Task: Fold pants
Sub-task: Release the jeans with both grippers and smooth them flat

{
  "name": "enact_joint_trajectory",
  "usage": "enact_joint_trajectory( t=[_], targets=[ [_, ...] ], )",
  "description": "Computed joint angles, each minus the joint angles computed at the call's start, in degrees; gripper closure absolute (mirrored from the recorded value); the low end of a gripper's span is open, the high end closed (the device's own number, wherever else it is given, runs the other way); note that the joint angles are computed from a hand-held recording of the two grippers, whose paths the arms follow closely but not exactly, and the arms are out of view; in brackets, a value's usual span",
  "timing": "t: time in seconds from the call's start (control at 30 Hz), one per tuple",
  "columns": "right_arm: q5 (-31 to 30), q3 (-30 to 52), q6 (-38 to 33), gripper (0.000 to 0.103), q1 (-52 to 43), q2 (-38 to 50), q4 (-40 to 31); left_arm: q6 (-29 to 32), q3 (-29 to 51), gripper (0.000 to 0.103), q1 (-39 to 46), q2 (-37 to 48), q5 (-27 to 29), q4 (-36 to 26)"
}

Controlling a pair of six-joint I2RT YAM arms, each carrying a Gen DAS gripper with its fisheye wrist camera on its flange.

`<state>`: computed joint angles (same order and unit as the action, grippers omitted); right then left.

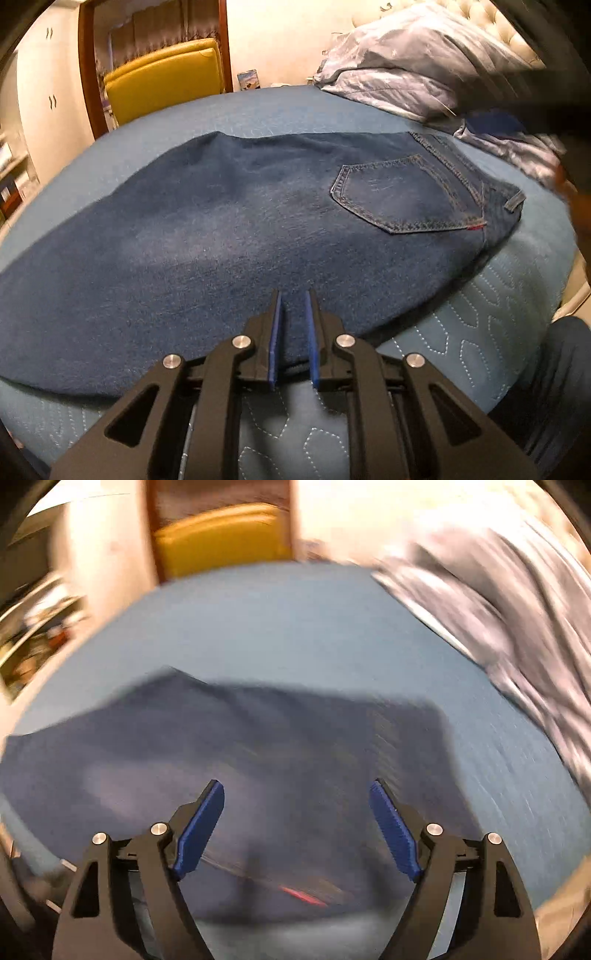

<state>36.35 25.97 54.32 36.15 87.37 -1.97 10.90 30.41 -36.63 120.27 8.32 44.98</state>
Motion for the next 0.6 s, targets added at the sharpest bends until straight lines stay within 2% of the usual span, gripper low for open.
enact_joint_trajectory(
  t=[0.1, 0.13, 0.2, 0.27, 0.3, 0.37, 0.43, 0.5, 0.53, 0.6],
  targets=[
    [-5.66, 9.44, -12.36, 0.020, -3.21, 7.44, 8.04, -0.91, 1.29, 0.090, 3.08, -0.25, 5.80, -3.23],
    [-10.08, 16.14, -16.91, 0.020, -5.13, 13.10, 9.12, -1.00, 1.67, 0.090, 4.18, -0.50, 7.95, -4.60],
    [-15.81, 24.58, -21.57, 0.021, -6.96, 20.41, 9.54, -0.52, 1.95, 0.090, 6.43, -0.97, 11.82, -6.87],
    [-21.92, 35.40, -26.72, 0.031, -8.53, 30.06, 8.61, 0.18, 2.72, 0.090, 9.26, -1.15, 16.44, -9.73],
    [-23.79, 42.34, -27.99, 0.034, -9.29, 35.82, 5.75, 1.05, 2.80, 0.090, 10.43, -1.36, 18.23, -10.83],
    [-24.32, 51.08, -27.37, 0.045, -9.70, 42.90, 1.41, 2.63, 2.71, 0.090, 12.28, -1.81, 20.70, -12.39],
    [-25.36, 56.88, -26.27, 0.050, -10.82, 48.66, 0.54, 5.18, 2.52, 0.090, 15.02, -2.87, 23.44, -15.52],
    [-24.36, 58.39, -23.73, 0.049, -11.37, 51.52, 2.51, 7.45, 1.36, 0.090, 18.46, -5.60, 24.90, -17.56],
    [-23.97, 57.10, -21.97, 0.048, -11.50, 52.13, 6.15, 8.27, 1.01, 0.090, 20.80, -7.05, 26.69, -18.17],
    [-21.98, 56.46, -21.82, 0.042, -10.57, 53.20, 9.07, 6.58, 1.90, 0.089, 26.53, -9.75, 28.49, -18.18]
  ],
)
